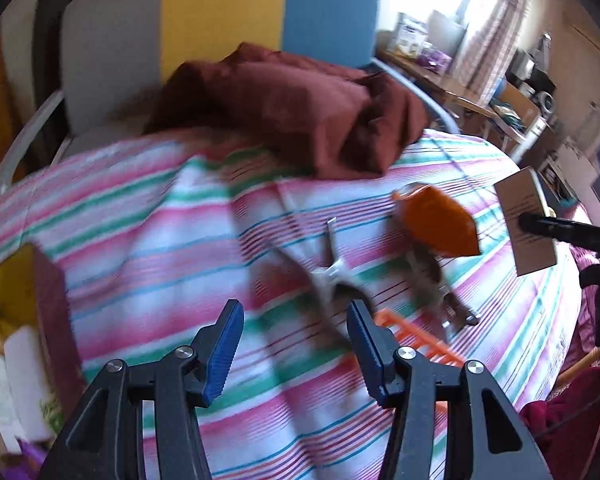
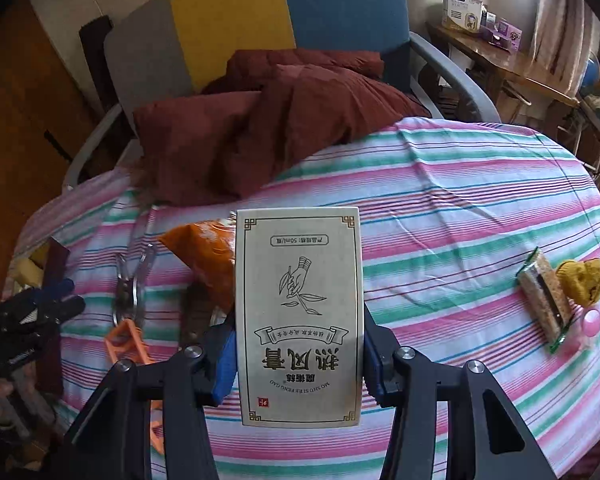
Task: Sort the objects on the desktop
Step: 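Reach and grasp the white printed box with the right gripper, then grasp the orange plastic rack with the left gripper while the right gripper holds the white box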
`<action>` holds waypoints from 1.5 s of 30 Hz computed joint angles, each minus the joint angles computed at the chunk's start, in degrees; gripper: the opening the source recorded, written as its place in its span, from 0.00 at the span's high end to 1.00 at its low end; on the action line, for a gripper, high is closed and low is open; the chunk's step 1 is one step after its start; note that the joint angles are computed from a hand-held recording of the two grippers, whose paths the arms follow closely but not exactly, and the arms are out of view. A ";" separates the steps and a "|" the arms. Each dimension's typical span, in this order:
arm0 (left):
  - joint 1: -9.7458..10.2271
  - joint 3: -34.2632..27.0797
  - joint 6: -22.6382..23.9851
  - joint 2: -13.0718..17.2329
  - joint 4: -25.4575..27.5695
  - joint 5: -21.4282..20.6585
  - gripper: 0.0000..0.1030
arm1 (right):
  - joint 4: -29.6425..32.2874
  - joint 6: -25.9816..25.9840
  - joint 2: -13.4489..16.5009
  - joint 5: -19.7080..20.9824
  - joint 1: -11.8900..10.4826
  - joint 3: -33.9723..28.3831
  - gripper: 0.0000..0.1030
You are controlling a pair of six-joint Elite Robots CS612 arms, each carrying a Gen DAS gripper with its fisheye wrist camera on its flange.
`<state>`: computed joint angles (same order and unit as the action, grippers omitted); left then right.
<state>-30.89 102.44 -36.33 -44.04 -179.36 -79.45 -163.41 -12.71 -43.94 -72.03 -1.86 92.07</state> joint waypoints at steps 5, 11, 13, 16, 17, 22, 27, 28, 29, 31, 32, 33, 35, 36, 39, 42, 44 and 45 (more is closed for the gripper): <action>-0.16 1.95 -0.83 -0.52 -0.65 0.15 0.48 | -4.45 4.32 0.19 5.68 0.82 1.58 0.50; 0.05 1.70 -0.47 -0.32 -1.74 -6.56 0.48 | -11.95 9.78 1.02 10.98 0.99 3.63 0.50; 0.13 0.84 -1.64 0.28 -1.77 -10.10 0.49 | -13.29 10.26 0.89 11.76 0.78 4.18 0.50; -0.21 -0.91 -2.93 1.27 0.00 -13.69 0.49 | -14.75 11.57 0.94 11.44 0.68 4.52 0.50; -0.32 -1.59 -3.41 1.69 0.58 -15.08 0.49 | -15.45 12.05 0.97 11.25 0.64 4.59 0.50; -1.37 -4.07 -4.41 2.98 4.34 -15.09 0.49 | -18.59 14.04 1.00 12.46 -0.03 5.18 0.50; -3.29 -4.87 -0.68 3.35 7.10 -9.05 0.60 | -20.45 14.18 1.01 12.60 -0.15 5.49 0.50; -3.45 -4.72 0.12 3.34 6.86 -8.87 0.63 | -20.58 13.87 0.99 12.37 -0.13 5.50 0.50; -3.56 -4.50 0.94 3.30 6.41 -8.99 0.65 | -20.62 13.69 0.99 11.93 -0.07 5.48 0.50; -3.91 -3.78 3.36 3.10 5.17 -9.01 0.71 | -20.21 13.17 1.03 11.75 0.00 5.31 0.50; -4.09 -3.38 4.38 3.01 4.46 -9.01 0.76 | -20.14 12.69 1.03 11.54 0.11 5.27 0.50; -4.28 -2.71 5.34 2.86 3.22 -9.23 0.79 | -20.36 11.93 1.01 11.31 0.26 5.30 0.50; -4.48 -1.55 5.88 2.53 1.40 -9.28 0.83 | -20.77 10.57 1.02 11.94 0.40 5.41 0.50; -4.48 -0.94 6.11 2.37 0.33 -9.67 0.84 | -20.74 9.80 1.02 12.39 0.44 5.46 0.50; -4.60 0.41 6.93 1.82 -0.85 -9.55 0.89 | -19.92 6.92 0.93 13.04 0.86 5.48 0.50; -4.52 2.05 7.02 1.16 -3.54 -9.46 0.93 | -18.64 4.95 0.96 13.11 1.24 5.34 0.50; -4.61 2.90 7.50 0.69 -4.54 -8.81 0.93 | -18.00 4.48 0.97 13.53 1.31 5.33 0.50; -4.70 3.20 7.76 0.49 -4.29 -8.22 0.94 | -17.93 4.40 0.98 13.99 1.30 5.39 0.50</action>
